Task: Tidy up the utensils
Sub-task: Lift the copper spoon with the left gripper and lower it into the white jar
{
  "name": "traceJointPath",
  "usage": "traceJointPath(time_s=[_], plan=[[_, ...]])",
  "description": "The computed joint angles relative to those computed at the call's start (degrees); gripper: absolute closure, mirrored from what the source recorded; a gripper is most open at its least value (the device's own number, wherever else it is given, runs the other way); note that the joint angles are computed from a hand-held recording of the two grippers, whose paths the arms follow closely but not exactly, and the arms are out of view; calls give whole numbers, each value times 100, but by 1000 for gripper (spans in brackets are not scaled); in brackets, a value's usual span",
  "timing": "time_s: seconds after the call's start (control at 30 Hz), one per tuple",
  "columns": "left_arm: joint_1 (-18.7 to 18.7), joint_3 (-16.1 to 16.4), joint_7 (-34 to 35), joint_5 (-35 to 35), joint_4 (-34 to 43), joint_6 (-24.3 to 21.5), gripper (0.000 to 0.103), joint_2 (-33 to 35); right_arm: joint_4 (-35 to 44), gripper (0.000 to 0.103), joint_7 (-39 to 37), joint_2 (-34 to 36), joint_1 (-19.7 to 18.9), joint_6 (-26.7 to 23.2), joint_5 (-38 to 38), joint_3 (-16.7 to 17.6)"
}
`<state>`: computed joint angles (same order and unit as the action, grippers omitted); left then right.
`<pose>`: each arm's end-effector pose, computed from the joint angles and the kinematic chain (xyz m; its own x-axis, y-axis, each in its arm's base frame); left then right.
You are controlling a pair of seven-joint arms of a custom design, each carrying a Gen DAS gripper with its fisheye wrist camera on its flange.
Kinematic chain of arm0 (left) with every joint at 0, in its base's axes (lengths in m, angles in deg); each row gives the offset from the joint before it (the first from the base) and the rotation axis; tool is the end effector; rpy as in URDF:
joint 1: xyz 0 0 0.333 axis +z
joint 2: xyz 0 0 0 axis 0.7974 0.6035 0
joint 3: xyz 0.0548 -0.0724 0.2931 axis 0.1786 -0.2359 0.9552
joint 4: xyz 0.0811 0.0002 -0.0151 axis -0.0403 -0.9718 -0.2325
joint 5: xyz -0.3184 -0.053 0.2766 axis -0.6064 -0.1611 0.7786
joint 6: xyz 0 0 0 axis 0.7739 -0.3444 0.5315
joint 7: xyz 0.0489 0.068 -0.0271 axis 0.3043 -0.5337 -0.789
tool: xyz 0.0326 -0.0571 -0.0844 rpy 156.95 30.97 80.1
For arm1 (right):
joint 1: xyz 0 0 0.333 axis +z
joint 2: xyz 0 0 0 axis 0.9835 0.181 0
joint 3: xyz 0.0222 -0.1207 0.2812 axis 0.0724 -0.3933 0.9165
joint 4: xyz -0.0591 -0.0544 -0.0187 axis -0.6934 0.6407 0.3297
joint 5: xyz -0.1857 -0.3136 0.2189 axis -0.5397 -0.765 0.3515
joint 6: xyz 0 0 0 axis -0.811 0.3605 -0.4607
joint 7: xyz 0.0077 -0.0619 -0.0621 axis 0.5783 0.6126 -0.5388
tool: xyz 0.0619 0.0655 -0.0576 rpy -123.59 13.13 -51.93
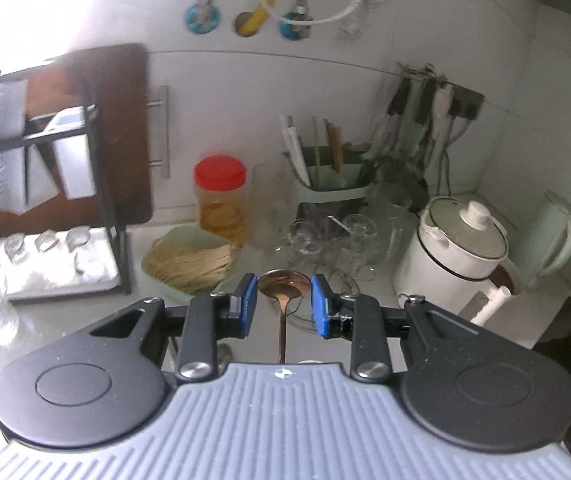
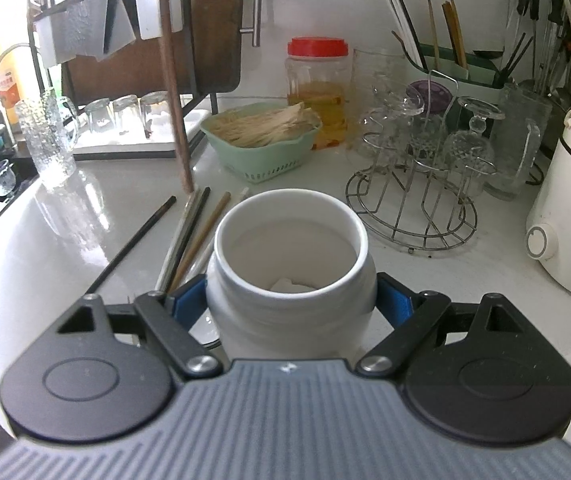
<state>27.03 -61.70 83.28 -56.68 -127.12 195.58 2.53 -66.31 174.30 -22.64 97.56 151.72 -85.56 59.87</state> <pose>0.6108 -0.4229 0.6136 -0.3168 -0.9393 0.1318 -0.5941 0.0882 -0.7995 0.5589 0.2663 0.4664 0.1834 -0.9830 -0.0121 -0.6677 -0.1156 -0.7354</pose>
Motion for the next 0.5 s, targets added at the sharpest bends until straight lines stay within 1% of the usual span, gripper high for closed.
traceJointPath(time_s=[0.03,0.1,0.17,0.3,0.37,0.43,0.5], plan=[[11,-45,171,-18,97,30,69,111,-10,13,-15,-2,-2,21,17,-2],[-12,-101,448,-125,406,-194,69,359,-5,13,-41,8,-5,44,10,-6],[-23,-140,722,-258,630,-257,69,567,-17,13,42,9,-5,90,-77,-16],[-68,-200,1238,-643,1310,-787,69,1055,-19,13,245,22,-4,146,-283,-32],[-137,-177,1439,-754,1680,-1099,69,1292,-27,13,281,24,-8,178,-342,-39],[-134,-230,1748,-945,1959,-1337,69,1474,-26,13,128,38,-19,215,-238,-40],[-182,-237,2057,-1069,2321,-1678,69,1685,-1,13,-192,70,-30,234,57,-33]])
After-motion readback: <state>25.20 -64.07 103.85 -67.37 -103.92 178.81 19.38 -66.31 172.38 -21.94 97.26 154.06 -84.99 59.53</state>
